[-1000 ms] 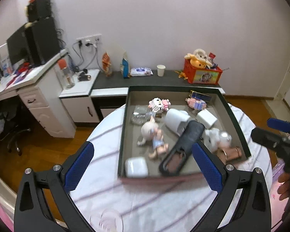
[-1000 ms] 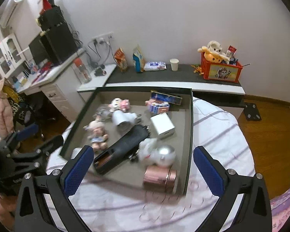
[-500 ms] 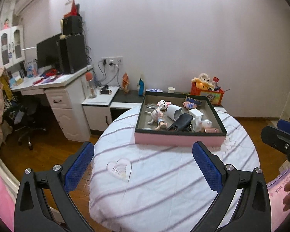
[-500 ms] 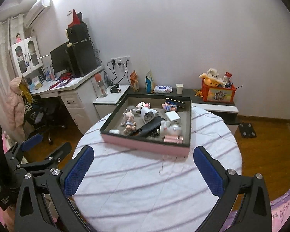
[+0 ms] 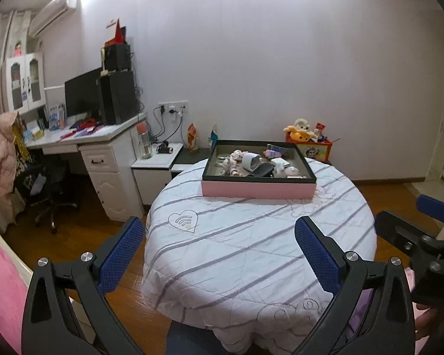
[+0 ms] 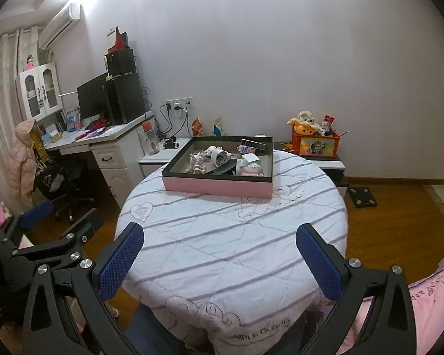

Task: Organize rigid objects

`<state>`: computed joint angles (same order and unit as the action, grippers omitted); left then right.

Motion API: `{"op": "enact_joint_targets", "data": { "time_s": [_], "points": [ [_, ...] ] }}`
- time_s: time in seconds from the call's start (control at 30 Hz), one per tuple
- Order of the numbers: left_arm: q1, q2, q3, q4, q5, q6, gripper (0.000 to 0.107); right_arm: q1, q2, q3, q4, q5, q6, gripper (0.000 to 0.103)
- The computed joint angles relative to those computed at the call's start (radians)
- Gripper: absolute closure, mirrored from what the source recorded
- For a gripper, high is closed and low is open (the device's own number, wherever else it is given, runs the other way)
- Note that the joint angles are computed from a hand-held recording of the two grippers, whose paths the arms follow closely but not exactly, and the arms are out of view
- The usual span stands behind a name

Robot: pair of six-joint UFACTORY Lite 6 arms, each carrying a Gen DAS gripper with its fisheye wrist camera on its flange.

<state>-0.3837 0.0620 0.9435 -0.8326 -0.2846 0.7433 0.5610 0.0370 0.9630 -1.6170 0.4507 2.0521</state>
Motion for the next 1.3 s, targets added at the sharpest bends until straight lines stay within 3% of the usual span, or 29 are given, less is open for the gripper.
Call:
{"op": "enact_joint_targets", "data": {
  "time_s": [0.2,0.6,0.93,1.3],
  "points": [
    [0.008,-0.076,-0.054,0.015,-0.008,-0.028,0.004,0.031,-0.021,-0.001,0.036,0.05,-0.026,0.0],
    [-0.019,-0.085,-0.059,-0.177,-0.072,0.127,0.004,0.073,-0.043,-0.015,0.075,0.108,-0.052,0.0],
    [0.008,-0.092,-0.052,-0.134,0.0,0.083,0.004,0.076,-0.042,-0.011,0.081,0.112,-0.058,0.0],
    [0.012,-0.09,-0.043,-0.156,0.012,0.101,0.004,0.074,-0.044,-0.008,0.088,0.111,-0.07,0.0]
  ]
}}
